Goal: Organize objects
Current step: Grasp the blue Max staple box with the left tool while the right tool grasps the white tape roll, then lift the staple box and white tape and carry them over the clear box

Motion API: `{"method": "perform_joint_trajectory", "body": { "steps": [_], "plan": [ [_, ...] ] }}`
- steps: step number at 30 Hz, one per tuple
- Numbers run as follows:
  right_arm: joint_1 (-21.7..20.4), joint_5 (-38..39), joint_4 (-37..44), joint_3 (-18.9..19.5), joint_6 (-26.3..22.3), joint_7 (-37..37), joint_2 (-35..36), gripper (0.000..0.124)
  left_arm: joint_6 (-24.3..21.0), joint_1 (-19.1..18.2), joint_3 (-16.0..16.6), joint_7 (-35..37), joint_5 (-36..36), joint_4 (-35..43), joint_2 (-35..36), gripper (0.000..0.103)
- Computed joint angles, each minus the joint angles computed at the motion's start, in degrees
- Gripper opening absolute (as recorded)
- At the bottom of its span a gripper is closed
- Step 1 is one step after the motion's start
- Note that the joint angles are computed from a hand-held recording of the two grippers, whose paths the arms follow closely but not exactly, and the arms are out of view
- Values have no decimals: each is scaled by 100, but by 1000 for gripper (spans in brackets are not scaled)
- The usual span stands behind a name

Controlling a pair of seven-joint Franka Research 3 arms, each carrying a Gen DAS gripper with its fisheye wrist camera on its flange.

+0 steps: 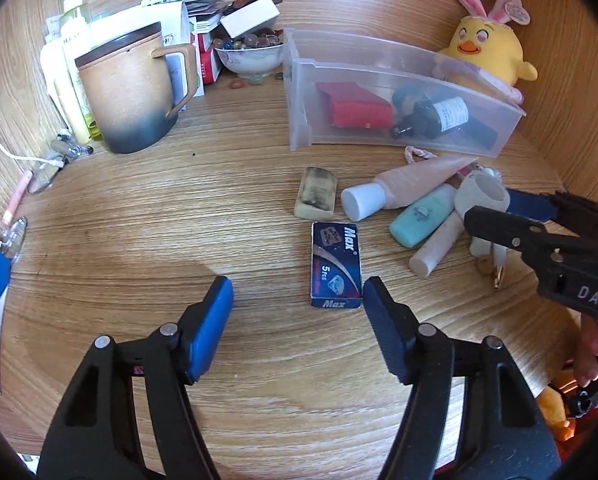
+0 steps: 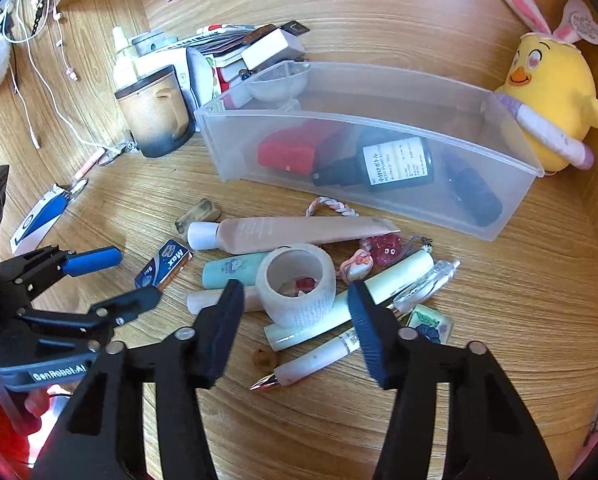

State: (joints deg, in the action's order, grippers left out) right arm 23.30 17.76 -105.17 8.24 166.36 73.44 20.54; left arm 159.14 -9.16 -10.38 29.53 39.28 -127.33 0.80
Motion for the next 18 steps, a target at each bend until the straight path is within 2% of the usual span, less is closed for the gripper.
{"method": "perform_joint_trajectory", "body": {
  "steps": [2, 5, 8, 10, 12, 14, 15, 18],
  "plan": [
    [-9, 29, 1, 16, 2, -17, 2, 44, 111, 11, 4, 147, -159, 13, 34, 67],
    [129, -155, 25, -132, 5, 176, 17, 43, -20, -39, 6, -40, 134, 172, 149, 66],
    [257, -395, 91, -279, -41, 433, 50, 43, -141, -92, 32, -253, 474, 291, 223, 49],
    [278, -487, 129, -308, -34, 540, 80, 43, -102, -88, 52, -256, 477, 304, 235, 34],
    [240, -501, 173, -272, -24, 560, 117, 44, 24, -55, 69, -161, 326, 251, 208, 27],
    [117, -366, 189, -135, -11, 464, 131, 42, 175, -23, 80, -106, 183, 170, 171, 27],
    [45, -271, 183, -57, -10, 384, 127, 36, 231, -13, 82, -100, 135, 133, 152, 27],
    [61, -218, 101, -89, 105, 419, 79, 36, 348, 14, 80, -88, 11, 40, 95, 27]
  ]
}}
